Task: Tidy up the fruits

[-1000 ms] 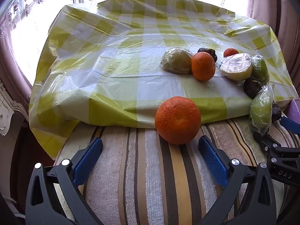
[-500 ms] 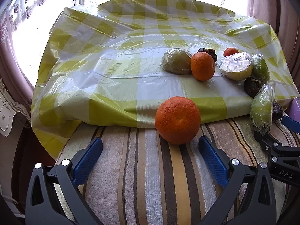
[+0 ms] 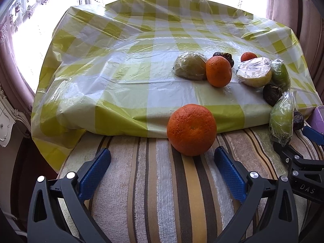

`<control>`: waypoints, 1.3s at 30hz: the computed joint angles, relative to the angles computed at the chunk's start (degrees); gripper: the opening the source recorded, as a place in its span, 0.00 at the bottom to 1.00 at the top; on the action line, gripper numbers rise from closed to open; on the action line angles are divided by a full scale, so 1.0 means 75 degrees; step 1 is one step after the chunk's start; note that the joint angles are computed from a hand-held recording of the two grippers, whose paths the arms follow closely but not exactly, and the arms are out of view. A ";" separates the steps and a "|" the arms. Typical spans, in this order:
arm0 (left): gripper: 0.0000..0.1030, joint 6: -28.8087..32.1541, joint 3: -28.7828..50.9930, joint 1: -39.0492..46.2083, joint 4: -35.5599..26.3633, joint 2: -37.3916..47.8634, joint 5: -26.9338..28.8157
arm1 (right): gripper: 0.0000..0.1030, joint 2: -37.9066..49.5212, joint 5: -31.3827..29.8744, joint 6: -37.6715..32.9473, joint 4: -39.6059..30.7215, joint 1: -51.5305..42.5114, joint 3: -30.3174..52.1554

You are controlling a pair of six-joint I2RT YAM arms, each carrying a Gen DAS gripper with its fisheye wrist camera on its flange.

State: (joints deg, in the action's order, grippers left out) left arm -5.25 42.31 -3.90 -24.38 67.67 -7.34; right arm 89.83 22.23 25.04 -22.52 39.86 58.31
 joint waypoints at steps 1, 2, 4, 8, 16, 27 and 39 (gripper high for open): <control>0.96 0.0006 0.0002 0.0010 0.0001 0.0002 0.0010 | 0.99 0.0007 0.0000 -0.0003 -0.0008 -0.0003 0.0014; 0.96 0.0007 0.0005 0.0013 -0.0001 0.0004 0.0014 | 0.99 -0.0010 0.0009 0.0007 0.0005 0.0011 -0.0022; 0.96 0.0002 0.0005 0.0004 0.0003 0.0009 0.0008 | 0.99 -0.0016 0.0000 0.0003 0.0015 0.0001 -0.0029; 0.96 -0.0002 -0.0026 0.0000 0.0023 -0.0010 0.0003 | 0.99 -0.0004 -0.0006 -0.0002 0.0008 -0.0007 -0.0006; 0.96 -0.0013 -0.0046 -0.0012 0.0042 -0.0017 -0.0006 | 0.99 -0.0006 -0.0013 -0.0003 0.0021 -0.0013 -0.0016; 0.96 -0.0021 -0.0074 -0.0020 0.0062 -0.0033 -0.0014 | 0.99 -0.0009 -0.0013 -0.0004 0.0025 -0.0013 -0.0019; 0.96 -0.0029 -0.0099 -0.0029 0.0084 -0.0043 -0.0023 | 0.99 -0.0019 -0.0012 0.0001 0.0027 -0.0009 -0.0030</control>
